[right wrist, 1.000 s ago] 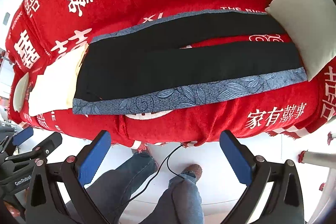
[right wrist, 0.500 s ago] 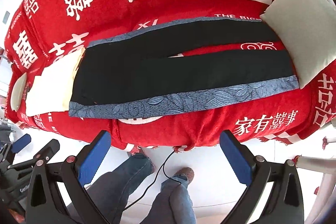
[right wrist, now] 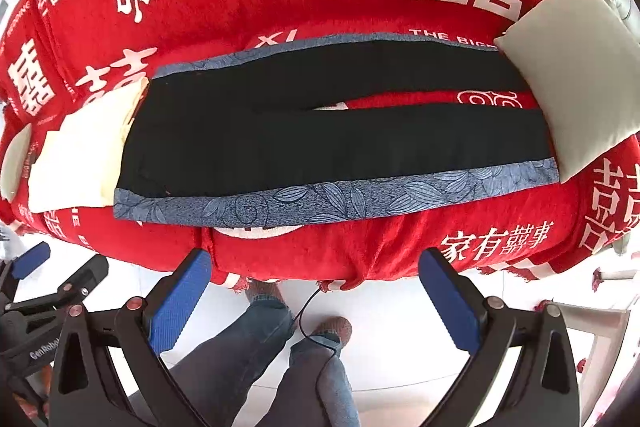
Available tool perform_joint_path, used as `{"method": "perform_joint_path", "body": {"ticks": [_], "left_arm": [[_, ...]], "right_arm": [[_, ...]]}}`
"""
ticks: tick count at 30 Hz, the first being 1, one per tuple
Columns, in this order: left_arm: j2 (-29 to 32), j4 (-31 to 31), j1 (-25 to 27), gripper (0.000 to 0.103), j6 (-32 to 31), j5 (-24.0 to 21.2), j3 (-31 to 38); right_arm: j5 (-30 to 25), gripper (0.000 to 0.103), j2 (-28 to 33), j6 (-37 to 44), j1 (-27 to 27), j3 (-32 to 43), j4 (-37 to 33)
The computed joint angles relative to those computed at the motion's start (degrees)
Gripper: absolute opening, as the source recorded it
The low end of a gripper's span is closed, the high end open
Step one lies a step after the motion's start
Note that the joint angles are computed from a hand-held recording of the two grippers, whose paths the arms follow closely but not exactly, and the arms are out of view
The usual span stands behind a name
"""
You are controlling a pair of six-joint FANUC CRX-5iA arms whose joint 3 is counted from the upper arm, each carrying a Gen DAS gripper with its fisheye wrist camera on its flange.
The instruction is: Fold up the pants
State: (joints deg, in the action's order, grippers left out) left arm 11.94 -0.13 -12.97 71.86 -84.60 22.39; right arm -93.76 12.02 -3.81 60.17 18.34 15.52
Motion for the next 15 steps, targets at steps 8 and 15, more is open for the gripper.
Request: {"method": "perform_joint_path", "body": {"ticks": [8,15], "left_arm": [[3.6,0.5,1.2,0.103,-1.6,-2.1,2.6],[5.8,1.2,2.2,0.103,-2.5,-3.1,4.1]], "right_arm": [[-1.9,0.103,4.0,1.7,-2.1,4.8,-1.8],[-3.6,0.103,6.4,3.1,-3.7,7.7,-3.6]]}}
